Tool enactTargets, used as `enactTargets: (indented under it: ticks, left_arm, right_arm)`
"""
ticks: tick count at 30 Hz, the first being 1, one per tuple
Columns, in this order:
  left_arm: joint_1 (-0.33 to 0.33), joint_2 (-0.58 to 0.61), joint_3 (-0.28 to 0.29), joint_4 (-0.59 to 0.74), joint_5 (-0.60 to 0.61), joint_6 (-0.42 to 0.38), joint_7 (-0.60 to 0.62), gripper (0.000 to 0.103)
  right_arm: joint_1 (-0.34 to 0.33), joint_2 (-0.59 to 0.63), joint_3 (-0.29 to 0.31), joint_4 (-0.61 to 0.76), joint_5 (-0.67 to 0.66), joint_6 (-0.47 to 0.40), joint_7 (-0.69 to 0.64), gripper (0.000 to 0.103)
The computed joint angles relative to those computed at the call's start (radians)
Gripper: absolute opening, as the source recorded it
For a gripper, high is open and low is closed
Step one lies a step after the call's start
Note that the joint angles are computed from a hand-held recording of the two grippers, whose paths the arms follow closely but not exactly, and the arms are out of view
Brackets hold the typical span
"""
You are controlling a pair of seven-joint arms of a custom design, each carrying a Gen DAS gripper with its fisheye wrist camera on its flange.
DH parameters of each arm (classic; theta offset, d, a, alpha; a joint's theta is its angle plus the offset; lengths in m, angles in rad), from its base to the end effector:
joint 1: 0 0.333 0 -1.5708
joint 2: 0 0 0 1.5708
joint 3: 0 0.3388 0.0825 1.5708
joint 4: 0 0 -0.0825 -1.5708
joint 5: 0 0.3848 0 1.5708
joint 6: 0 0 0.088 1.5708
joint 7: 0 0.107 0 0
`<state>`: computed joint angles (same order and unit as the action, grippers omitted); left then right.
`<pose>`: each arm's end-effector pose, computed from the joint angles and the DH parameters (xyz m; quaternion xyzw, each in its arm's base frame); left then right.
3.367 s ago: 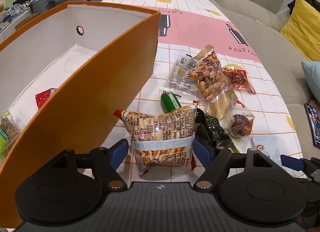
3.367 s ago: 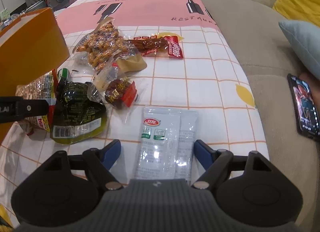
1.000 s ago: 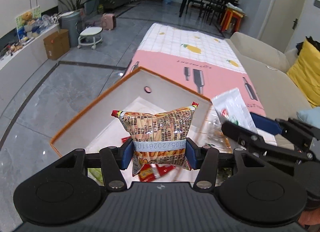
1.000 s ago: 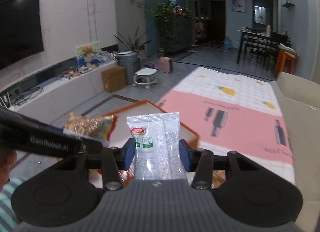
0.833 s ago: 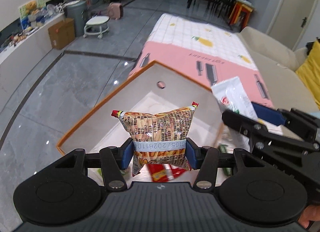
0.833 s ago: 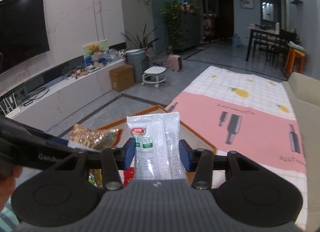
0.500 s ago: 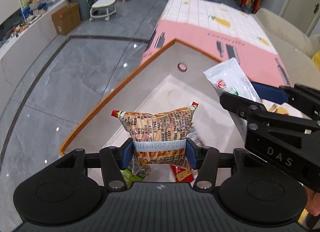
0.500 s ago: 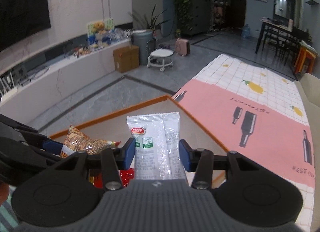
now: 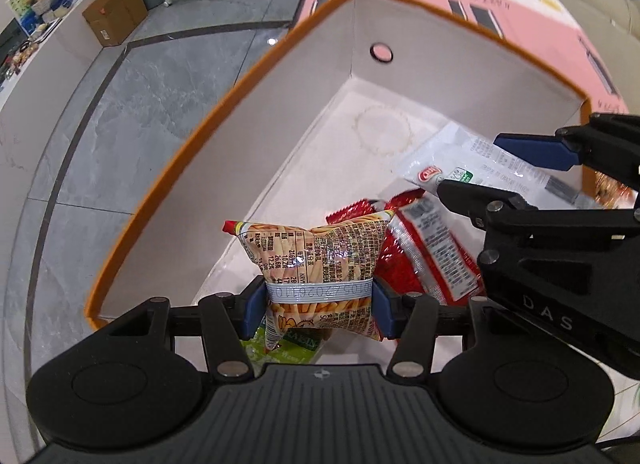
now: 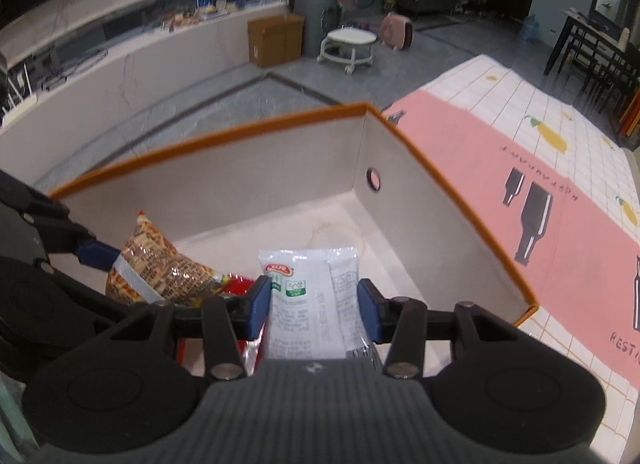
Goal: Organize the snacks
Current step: 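Carry both packets over the box and open both tools to release them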
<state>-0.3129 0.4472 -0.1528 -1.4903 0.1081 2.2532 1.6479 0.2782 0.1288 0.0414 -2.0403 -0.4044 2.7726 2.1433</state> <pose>0.6587 -0.3055 0.4704 -0.4727 0.8665 -0.1241 0.1020 0.5844 0.2105 0.4689 -0.6966 0.6441 -0.2125 0.2342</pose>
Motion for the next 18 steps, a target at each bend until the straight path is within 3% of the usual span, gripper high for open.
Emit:
enactTargets:
  ticks: [8, 18]
  left_arm:
    - [-0.026, 0.017, 0.011, 0.014, 0.055, -0.013, 0.001, 0.067]
    - [-0.031, -0.002, 0.018, -0.025, 0.095, 0.047, -0.004, 0.080]
  right_arm:
    - [-0.015, 0.027, 0.018, 0.021, 0.122, -0.056, -0.094, 0.045]
    - [-0.013, 0.023, 0.017, 0.022, 0.164, -0.071, -0.108, 0.048]
